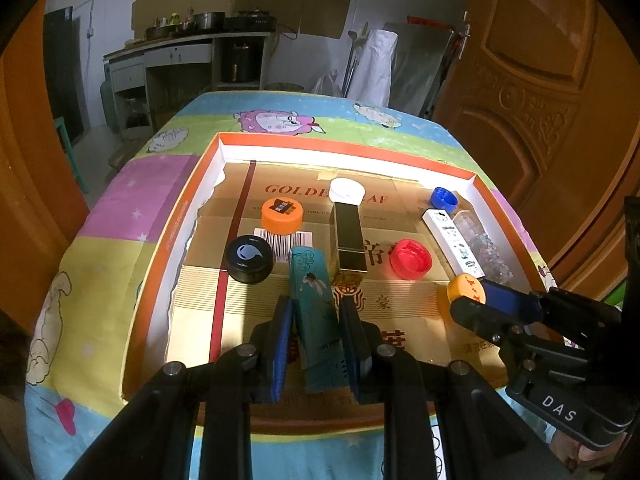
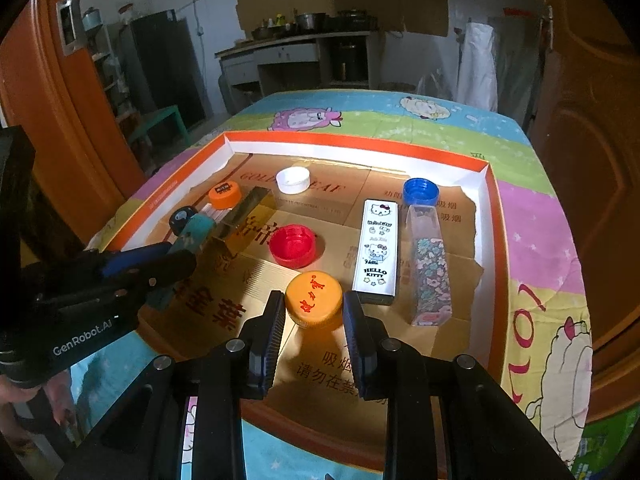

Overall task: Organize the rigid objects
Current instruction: 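Carry the teal tube and orange cap over the cardboard tray, then open the left gripper to drop the teal tube while the right releases the orange cap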

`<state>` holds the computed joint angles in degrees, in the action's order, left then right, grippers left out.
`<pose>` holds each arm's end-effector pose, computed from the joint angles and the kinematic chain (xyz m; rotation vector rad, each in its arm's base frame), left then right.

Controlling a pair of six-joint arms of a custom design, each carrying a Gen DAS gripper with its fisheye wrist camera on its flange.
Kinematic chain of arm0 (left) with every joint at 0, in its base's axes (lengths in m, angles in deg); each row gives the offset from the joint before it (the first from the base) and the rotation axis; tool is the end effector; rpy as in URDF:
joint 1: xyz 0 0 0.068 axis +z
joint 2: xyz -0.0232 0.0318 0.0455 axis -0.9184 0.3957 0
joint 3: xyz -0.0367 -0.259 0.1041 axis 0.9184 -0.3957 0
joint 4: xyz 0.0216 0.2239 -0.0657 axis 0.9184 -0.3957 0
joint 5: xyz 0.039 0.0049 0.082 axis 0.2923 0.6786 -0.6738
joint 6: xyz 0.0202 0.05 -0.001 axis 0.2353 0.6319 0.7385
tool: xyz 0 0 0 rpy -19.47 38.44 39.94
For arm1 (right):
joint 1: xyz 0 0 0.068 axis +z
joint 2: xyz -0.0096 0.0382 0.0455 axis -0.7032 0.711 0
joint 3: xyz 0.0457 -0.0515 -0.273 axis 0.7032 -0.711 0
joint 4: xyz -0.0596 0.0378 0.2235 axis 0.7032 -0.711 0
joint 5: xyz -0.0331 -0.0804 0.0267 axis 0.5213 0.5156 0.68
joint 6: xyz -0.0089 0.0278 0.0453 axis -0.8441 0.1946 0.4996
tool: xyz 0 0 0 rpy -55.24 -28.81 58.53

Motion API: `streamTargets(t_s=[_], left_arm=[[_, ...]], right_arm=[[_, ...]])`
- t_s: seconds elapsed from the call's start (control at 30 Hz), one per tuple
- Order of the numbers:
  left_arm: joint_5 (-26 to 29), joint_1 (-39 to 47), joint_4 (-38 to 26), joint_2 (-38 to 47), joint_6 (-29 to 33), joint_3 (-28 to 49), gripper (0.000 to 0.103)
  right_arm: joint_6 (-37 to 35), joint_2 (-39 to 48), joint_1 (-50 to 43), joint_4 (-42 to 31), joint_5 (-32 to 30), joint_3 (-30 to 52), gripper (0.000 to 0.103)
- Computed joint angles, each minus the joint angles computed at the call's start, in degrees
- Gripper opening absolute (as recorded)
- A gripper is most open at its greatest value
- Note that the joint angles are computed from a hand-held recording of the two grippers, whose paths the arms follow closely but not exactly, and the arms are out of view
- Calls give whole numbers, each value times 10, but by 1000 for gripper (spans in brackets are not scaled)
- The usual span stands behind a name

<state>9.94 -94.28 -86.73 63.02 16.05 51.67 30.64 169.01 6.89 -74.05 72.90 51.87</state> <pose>0.2325 -0.1271 0.1948 0.5562 2.4220 -0.4146 0.1572 0.1733 0.2041 0.0948 2.4492 0.1713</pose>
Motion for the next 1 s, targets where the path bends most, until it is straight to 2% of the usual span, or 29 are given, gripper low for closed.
streamTargets(t_s=[0.57,0.67,0.73,0.8,1.0], left_arm=[[12,7,18,28,0,1,24],[13,7,19,28,3,1,30],[12,6,19,27,2,1,43],[14,5,19,26,1,1,49],[15,2,13,10,2,-1,51]], right_arm=[[-14,23,-12,13,-12,0,31],[-14,27,-10,9,-9,3,31],[-14,27,-10,9,-10,3,32],[-13,27,-10,9,-9,3,38],[-1,23,-6,-2,-4,6,38]])
